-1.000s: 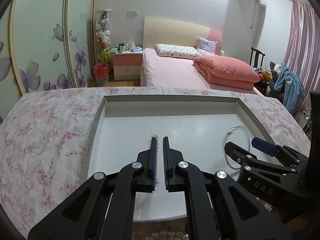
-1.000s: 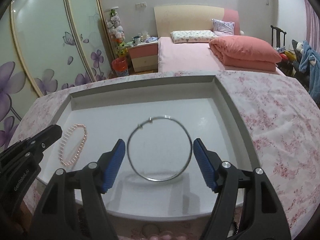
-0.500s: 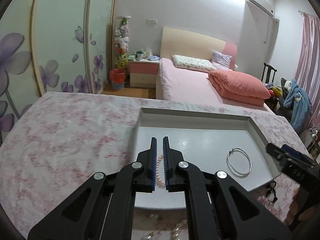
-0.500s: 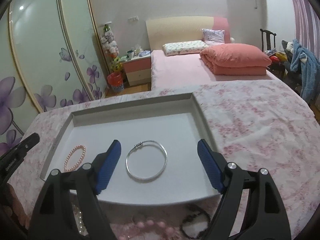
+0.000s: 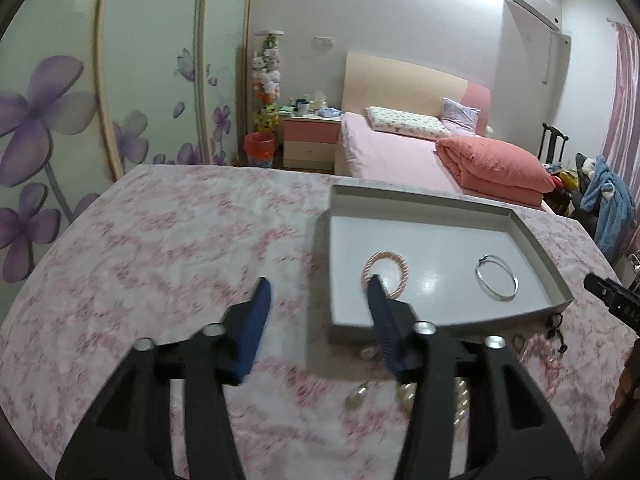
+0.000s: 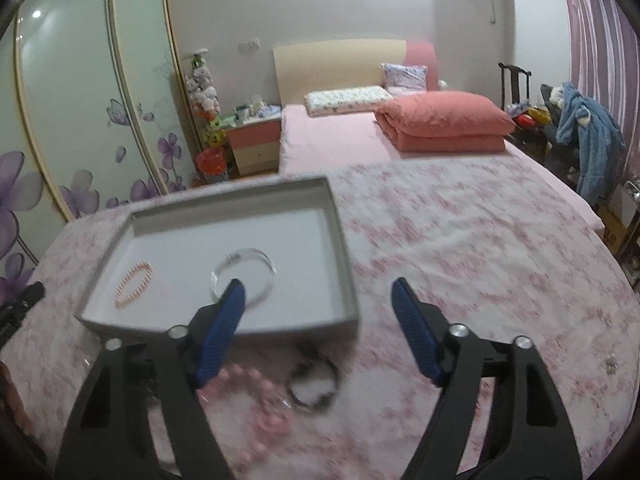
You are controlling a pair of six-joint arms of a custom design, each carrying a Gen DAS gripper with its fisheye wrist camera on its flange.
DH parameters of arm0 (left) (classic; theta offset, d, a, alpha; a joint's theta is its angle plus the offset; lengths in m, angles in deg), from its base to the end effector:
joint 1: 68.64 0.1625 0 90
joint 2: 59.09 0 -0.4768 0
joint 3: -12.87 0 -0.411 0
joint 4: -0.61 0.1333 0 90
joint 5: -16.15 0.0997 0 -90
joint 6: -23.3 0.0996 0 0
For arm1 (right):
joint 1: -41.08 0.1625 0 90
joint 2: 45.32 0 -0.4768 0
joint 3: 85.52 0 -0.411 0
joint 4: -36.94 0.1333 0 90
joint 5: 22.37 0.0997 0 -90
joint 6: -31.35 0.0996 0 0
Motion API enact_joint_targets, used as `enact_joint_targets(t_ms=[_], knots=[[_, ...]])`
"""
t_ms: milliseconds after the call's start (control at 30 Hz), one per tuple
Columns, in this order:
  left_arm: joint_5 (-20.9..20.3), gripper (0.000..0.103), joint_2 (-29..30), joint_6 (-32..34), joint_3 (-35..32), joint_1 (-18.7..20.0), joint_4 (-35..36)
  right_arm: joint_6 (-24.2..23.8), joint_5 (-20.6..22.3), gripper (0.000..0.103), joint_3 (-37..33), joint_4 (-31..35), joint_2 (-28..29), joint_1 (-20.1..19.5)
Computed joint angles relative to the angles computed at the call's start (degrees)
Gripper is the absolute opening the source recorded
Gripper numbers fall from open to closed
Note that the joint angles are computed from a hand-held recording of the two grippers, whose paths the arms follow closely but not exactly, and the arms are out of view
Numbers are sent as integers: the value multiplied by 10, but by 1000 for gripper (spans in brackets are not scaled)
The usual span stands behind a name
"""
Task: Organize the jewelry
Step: 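Grasp black beaded bracelet with right tool while left tool grasps single white pearl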
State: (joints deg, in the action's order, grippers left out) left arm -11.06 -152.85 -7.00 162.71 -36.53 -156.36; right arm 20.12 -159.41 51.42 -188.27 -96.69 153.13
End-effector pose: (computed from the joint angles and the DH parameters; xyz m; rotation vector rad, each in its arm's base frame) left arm -0.1401 -0.3498 0.2713 0.4072 2.2042 -1.1035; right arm 0.2233 -0.3904 0.1572 0.2041 -2.2172 1.0946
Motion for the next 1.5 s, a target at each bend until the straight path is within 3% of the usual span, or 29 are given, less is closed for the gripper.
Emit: enact_joint_targets(t_ms=[167,300,467,567,667,933,967,1000,1200,1500], knots=[[-4,53,-46,-50,9,-5,87,40,25,53,26,40,-13,-31],[-12,54,-69,-81,17,-10,147,33,31,51,25,55,3,-34],[-19,54,-78,-100,21,-13,182,37,34,38,15,81,15,-41],[-27,54,-73,-95,25,-18,183,30,28,35,6,75,25,-42],[-42,54,-62,-75,29,-21,165,25,24,25,0,82,29,-44],[-80,54,-35,-37,35,-19,127,23,37,26,-1,84,28,-47],[-82,54,-32,-34,35,-17,124,20,36,23,-2,83,30,-46],[-85,54,-29,-31,34,-16,123,19,38,13,-1,86,28,-47],[-99,53,-6,-27,25,-6,123,41,39,13,15,81,15,-53],[-107,38,51,-10,4,19,93,37,39,13,29,59,17,-54]])
